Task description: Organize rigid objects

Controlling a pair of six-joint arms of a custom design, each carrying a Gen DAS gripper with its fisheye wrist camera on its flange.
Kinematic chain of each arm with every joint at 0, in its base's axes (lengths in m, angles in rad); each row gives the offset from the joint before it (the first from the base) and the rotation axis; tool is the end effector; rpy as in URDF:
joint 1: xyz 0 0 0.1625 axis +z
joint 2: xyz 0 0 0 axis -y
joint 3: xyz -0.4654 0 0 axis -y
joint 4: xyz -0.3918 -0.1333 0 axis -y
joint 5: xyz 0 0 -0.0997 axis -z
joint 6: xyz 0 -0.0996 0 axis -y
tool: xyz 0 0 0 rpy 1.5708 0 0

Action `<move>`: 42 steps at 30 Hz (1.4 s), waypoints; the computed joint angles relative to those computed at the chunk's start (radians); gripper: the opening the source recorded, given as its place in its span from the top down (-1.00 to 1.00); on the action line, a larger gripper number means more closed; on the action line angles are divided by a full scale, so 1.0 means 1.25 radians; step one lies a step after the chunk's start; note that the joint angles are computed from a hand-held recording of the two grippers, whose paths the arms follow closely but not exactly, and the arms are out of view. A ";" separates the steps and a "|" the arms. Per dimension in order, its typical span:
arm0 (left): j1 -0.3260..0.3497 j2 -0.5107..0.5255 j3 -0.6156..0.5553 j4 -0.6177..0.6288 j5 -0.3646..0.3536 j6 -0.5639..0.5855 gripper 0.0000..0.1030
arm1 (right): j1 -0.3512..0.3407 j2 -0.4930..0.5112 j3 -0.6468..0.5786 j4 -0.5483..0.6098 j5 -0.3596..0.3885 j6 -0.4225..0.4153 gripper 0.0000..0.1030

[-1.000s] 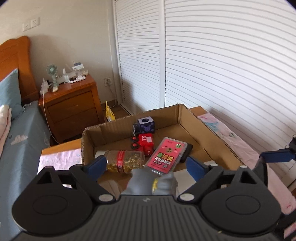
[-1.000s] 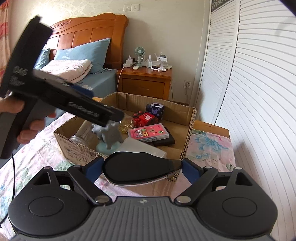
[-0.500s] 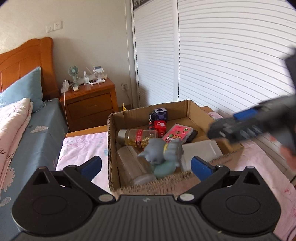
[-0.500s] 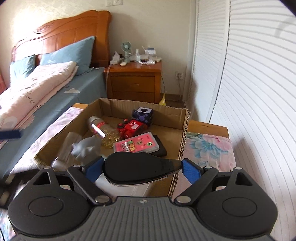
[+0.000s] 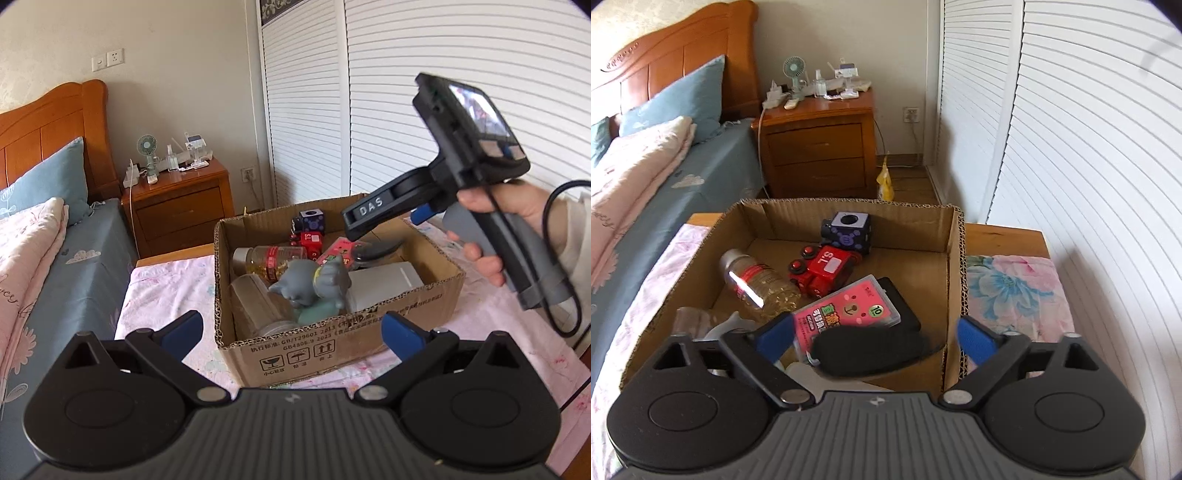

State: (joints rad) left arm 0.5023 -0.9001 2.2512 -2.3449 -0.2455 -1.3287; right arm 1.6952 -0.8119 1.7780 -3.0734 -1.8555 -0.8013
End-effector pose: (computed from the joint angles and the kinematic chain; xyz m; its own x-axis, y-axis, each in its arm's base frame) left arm -0.2793 -0.4158 0.0700 -0.6300 -0.2796 -0.7245 0.5128 0.5509 -0.6585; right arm 0.1886 -0.6592 0.1467 -0.5984 -0.5963 0.5351 -0.7710 0.6102 -0.1822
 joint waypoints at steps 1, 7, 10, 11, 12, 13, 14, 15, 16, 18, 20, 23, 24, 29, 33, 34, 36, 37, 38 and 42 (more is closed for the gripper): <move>-0.002 -0.002 0.000 0.007 0.000 -0.006 -0.98 | 0.001 0.000 0.003 -0.008 0.002 -0.004 -1.00; -0.002 -0.010 -0.017 0.086 -0.012 -0.063 -0.98 | 0.007 -0.013 0.021 -0.028 -0.010 -0.004 -1.00; -0.003 -0.016 -0.028 0.135 -0.025 -0.100 -0.98 | 0.011 -0.025 0.031 -0.026 -0.023 0.012 -1.00; -0.002 -0.017 -0.033 0.148 -0.031 -0.109 -0.98 | 0.012 -0.029 0.034 -0.026 -0.030 0.017 -1.00; -0.002 -0.019 -0.034 0.154 -0.036 -0.115 -0.98 | 0.012 -0.033 0.038 -0.025 -0.034 0.021 -1.00; -0.002 -0.020 -0.036 0.164 -0.042 -0.124 -0.98 | 0.012 -0.039 0.044 -0.023 -0.036 0.026 -1.00; -0.002 -0.021 -0.040 0.176 -0.047 -0.133 -0.99 | 0.012 -0.044 0.049 -0.021 -0.039 0.031 -1.00; -0.002 -0.021 -0.044 0.191 -0.051 -0.143 -0.98 | 0.012 -0.050 0.055 -0.019 -0.044 0.036 -1.00; -0.001 -0.021 -0.047 0.206 -0.054 -0.153 -0.98 | 0.013 -0.056 0.062 -0.017 -0.050 0.040 -1.00; -0.002 -0.023 -0.056 0.249 -0.060 -0.184 -0.98 | 0.013 -0.069 0.081 -0.028 -0.059 0.037 -1.00; -0.003 -0.026 -0.060 0.270 -0.067 -0.202 -0.98 | 0.012 -0.086 0.104 -0.042 -0.062 0.027 -1.00; -0.002 -0.027 -0.068 0.303 -0.076 -0.231 -0.98 | 0.009 -0.111 0.142 -0.067 -0.064 0.016 -1.00; -0.001 -0.027 -0.071 0.312 -0.080 -0.238 -0.98 | 0.007 -0.119 0.157 -0.084 -0.065 0.011 -1.00; 0.002 -0.025 -0.080 0.330 -0.094 -0.253 -0.98 | -0.004 -0.155 0.235 -0.168 -0.071 -0.007 -1.00; 0.004 -0.021 -0.085 0.330 -0.106 -0.245 -0.98 | -0.018 -0.181 0.292 -0.208 -0.073 0.011 -1.00; 0.004 -0.020 -0.085 0.330 -0.108 -0.245 -0.98 | -0.020 -0.183 0.303 -0.225 -0.080 0.011 -1.00; 0.002 -0.019 -0.083 0.318 -0.115 -0.238 -0.98 | -0.024 -0.187 0.321 -0.244 -0.090 0.016 -1.00; 0.002 -0.018 -0.083 0.314 -0.119 -0.235 -0.98 | -0.027 -0.190 0.328 -0.243 -0.095 0.021 -1.00; 0.002 -0.018 -0.084 0.314 -0.121 -0.236 -0.98 | -0.030 -0.196 0.334 -0.237 -0.093 0.027 -1.00; 0.000 -0.018 -0.085 0.304 -0.137 -0.234 -0.99 | -0.036 -0.215 0.358 -0.230 -0.089 0.036 -1.00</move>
State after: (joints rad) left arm 0.5019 -0.9226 2.1447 -1.9654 -0.4174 -1.6207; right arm 1.6497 -1.0802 2.2249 -3.3610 -1.9664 -0.7561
